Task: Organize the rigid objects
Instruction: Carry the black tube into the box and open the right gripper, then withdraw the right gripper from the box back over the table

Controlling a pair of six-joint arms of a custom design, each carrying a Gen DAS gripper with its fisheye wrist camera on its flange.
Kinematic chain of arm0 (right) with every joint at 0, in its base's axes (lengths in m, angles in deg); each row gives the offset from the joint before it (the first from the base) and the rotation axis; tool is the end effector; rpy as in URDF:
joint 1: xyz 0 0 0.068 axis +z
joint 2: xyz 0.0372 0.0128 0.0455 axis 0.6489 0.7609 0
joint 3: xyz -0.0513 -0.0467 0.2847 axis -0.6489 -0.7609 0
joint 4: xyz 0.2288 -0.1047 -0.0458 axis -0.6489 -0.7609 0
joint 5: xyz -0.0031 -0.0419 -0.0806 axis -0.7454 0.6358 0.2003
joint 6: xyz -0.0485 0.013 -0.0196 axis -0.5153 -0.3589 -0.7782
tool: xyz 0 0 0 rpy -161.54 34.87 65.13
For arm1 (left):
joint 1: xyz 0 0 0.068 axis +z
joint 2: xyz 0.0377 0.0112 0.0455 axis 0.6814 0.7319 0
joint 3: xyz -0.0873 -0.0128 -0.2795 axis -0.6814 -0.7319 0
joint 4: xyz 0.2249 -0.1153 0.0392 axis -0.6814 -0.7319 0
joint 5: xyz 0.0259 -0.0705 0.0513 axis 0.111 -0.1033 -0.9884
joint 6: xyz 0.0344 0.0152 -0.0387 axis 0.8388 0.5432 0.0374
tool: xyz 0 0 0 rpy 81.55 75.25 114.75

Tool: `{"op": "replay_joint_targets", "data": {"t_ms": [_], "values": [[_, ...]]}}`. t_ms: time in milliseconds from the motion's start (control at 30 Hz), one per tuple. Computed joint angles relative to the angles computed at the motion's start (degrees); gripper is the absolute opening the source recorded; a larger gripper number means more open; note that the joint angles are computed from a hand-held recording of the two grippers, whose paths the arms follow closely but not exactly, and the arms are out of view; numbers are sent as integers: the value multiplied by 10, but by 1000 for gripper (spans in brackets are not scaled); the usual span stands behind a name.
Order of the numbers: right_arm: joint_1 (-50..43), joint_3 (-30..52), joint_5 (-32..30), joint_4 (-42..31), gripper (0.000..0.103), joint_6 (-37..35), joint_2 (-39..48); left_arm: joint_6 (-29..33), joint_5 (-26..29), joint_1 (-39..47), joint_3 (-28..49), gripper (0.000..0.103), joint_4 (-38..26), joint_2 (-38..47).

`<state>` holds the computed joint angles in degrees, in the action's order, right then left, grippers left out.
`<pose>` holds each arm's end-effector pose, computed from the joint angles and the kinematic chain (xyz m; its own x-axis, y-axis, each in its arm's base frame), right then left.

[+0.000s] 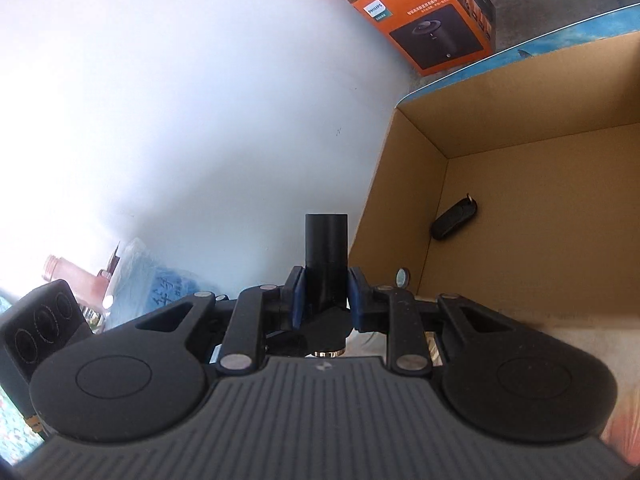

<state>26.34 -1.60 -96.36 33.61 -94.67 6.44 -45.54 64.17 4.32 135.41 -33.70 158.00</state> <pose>0.2972 -0.0433 0.2286 -0.9114 0.1324 -0.3895 -0.2455 0.5847 0.7732 0.2228 -0.1690 0.2557 -0.7263 0.1008 -0.6799 0.2472 0.9613 -0.1215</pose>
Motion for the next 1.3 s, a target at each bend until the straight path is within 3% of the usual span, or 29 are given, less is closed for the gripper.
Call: {"op": "replay_joint_targets", "data": {"t_ms": [167, 433, 667, 867, 933, 1000, 1100, 1233, 1300], "values": [[41, 135, 17, 27, 21, 97, 157, 65, 48, 90, 112, 26, -28, 138], [87, 301, 55, 29, 21, 196, 331, 125, 21, 135, 243, 27, -69, 302], [107, 393, 83, 3, 23, 217, 419, 142, 1, 133, 246, 28, -46, 320], [113, 418, 105, -5, 27, 216, 443, 138, 11, 135, 233, 29, -34, 309], [113, 434, 107, -21, 33, 212, 451, 139, 14, 137, 226, 32, -27, 302], [117, 446, 120, -27, 54, 209, 453, 137, 16, 136, 213, 34, -19, 288], [116, 451, 146, -38, 75, 207, 445, 128, 20, 135, 189, 37, -9, 258], [117, 424, 159, -25, 80, 206, 414, 110, 24, 129, 152, 39, 1, 204], [115, 407, 166, -23, 83, 198, 391, 101, 29, 128, 127, 45, 10, 172]]}}
